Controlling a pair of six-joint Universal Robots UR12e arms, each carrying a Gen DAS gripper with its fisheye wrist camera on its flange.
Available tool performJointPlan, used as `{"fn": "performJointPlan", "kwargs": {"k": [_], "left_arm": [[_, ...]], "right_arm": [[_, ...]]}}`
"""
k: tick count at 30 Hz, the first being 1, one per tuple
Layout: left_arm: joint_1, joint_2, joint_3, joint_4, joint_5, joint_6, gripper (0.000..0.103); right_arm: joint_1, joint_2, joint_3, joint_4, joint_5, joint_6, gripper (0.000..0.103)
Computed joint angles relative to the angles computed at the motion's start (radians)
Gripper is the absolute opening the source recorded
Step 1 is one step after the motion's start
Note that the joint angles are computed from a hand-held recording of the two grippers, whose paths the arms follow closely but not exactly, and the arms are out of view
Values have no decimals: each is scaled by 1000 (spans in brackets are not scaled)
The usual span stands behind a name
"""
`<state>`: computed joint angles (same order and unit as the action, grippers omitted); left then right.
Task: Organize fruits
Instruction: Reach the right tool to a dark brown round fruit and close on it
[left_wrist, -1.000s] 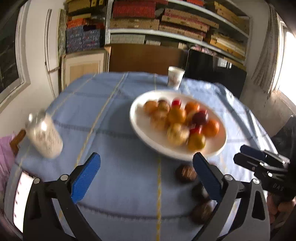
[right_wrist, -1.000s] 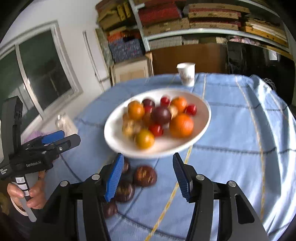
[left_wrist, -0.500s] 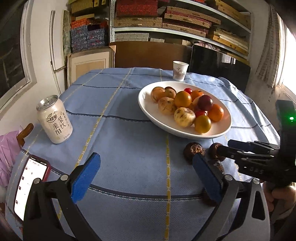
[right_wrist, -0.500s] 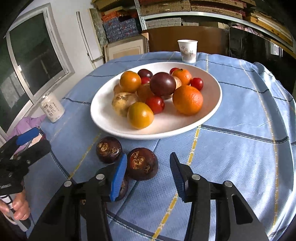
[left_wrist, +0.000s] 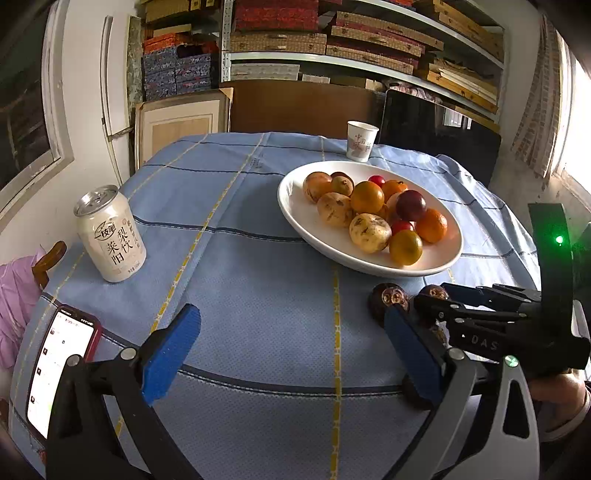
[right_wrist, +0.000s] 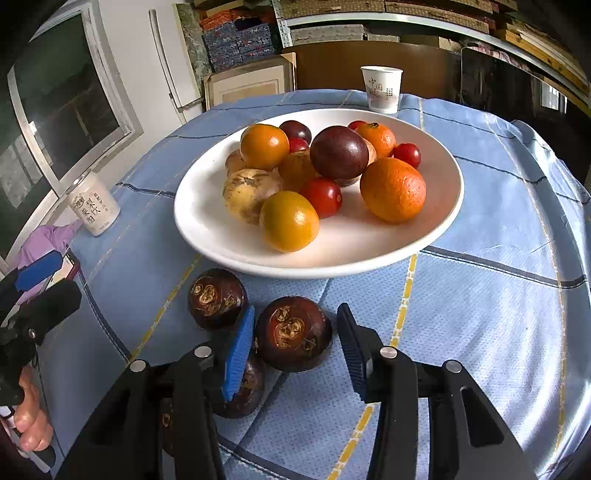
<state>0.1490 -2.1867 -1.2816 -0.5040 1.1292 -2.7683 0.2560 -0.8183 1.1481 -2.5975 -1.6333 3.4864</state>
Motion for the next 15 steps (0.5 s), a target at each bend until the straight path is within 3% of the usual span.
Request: {"fn": "performJointPlan", "kwargs": {"k": [11,15], "left_arm": [[-4,3,-10,9,9,30,98],[-1,9,-12,-43,-46,89,98]], "right_arm": [[8,3,-7,10,-37,-8,42],[9,-37,63,-98,-58,-8,42]]}}
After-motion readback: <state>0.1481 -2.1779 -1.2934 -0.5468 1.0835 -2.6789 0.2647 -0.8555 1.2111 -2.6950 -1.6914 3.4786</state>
